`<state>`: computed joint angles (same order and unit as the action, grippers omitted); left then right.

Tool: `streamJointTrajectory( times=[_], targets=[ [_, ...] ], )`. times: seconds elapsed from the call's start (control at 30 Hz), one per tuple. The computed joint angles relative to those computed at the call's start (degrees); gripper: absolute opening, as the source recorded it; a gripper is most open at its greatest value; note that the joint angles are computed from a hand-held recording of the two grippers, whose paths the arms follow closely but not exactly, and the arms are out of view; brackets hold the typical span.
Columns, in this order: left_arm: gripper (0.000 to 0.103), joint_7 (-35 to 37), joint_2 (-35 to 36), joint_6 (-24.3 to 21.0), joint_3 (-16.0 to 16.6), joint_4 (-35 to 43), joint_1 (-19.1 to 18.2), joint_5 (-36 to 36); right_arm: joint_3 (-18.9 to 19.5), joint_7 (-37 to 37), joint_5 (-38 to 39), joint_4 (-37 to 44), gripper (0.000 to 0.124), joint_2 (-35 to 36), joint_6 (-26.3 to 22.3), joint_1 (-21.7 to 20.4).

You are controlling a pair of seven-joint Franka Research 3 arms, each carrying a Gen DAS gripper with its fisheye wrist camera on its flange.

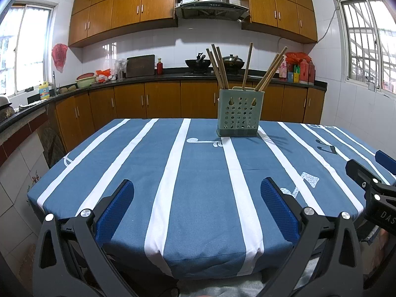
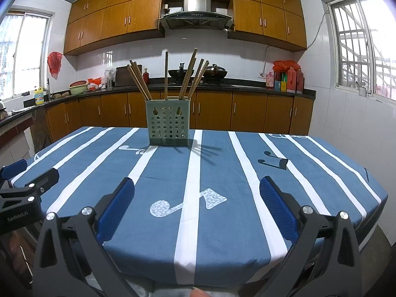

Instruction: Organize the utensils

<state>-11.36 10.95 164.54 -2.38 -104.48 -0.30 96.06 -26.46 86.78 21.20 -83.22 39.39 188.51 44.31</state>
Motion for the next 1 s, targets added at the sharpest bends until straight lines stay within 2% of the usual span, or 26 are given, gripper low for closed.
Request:
streamJointTrajectory(
  times=[1.0],
  targets=[
    [0.101, 0.64, -0.13, 0.17, 0.08, -0.03, 0.03, -0.56, -0.12, 0.41, -0.21, -0.10, 0.099, -0.12, -0.20, 0.12]
  ],
)
